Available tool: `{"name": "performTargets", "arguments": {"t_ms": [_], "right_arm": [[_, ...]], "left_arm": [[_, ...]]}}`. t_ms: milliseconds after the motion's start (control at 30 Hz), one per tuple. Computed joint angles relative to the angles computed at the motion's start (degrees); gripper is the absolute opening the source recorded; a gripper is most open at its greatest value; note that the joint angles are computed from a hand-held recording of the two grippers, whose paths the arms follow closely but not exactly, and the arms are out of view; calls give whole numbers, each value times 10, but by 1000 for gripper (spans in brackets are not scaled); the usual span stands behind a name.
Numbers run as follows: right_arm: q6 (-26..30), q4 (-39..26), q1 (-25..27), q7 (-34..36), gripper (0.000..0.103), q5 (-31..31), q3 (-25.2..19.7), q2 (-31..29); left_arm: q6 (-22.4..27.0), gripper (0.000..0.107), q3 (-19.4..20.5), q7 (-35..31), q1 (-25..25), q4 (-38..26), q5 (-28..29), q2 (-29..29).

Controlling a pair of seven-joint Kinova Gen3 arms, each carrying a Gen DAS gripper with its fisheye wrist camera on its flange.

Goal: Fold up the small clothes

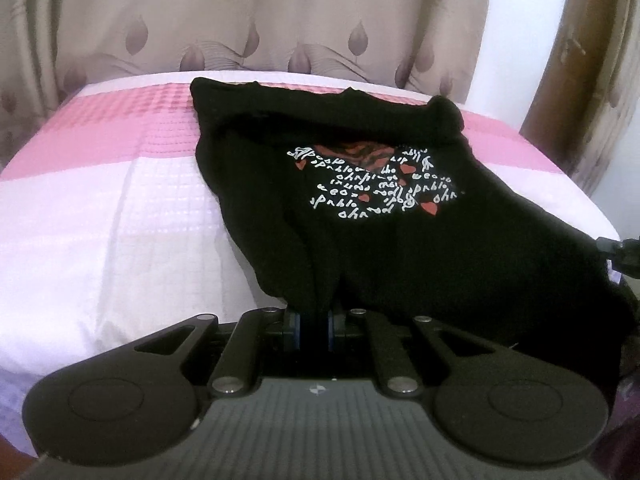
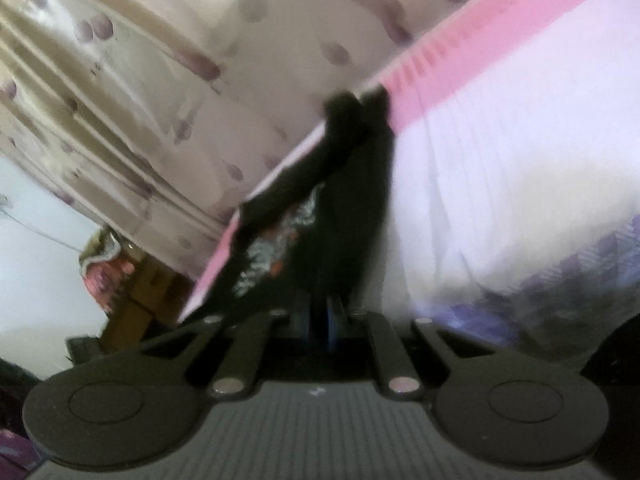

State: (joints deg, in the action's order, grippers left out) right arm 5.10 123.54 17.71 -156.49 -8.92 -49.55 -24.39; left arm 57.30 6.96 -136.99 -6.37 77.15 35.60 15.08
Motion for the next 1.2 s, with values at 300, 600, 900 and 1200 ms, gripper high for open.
{"name": "performTargets", "arguments": {"t_ms": [300, 600, 900, 1200], "right_arm": [[131, -57, 73, -55, 93, 92, -81, 42], [153, -94, 118, 25, 36, 116, -153, 125], [-48, -23, -59, -20, 8, 74, 10, 72], [-252, 6, 82, -65, 8, 59, -72, 61]], "left_arm": [[-1, 14, 0, -28, -1, 12, -16, 5], [-21, 53, 1, -52, -6, 31, -10, 8], [56, 11, 5, -19, -32, -13, 20, 37], [87, 10, 15, 30, -87, -41, 172, 50]]}}
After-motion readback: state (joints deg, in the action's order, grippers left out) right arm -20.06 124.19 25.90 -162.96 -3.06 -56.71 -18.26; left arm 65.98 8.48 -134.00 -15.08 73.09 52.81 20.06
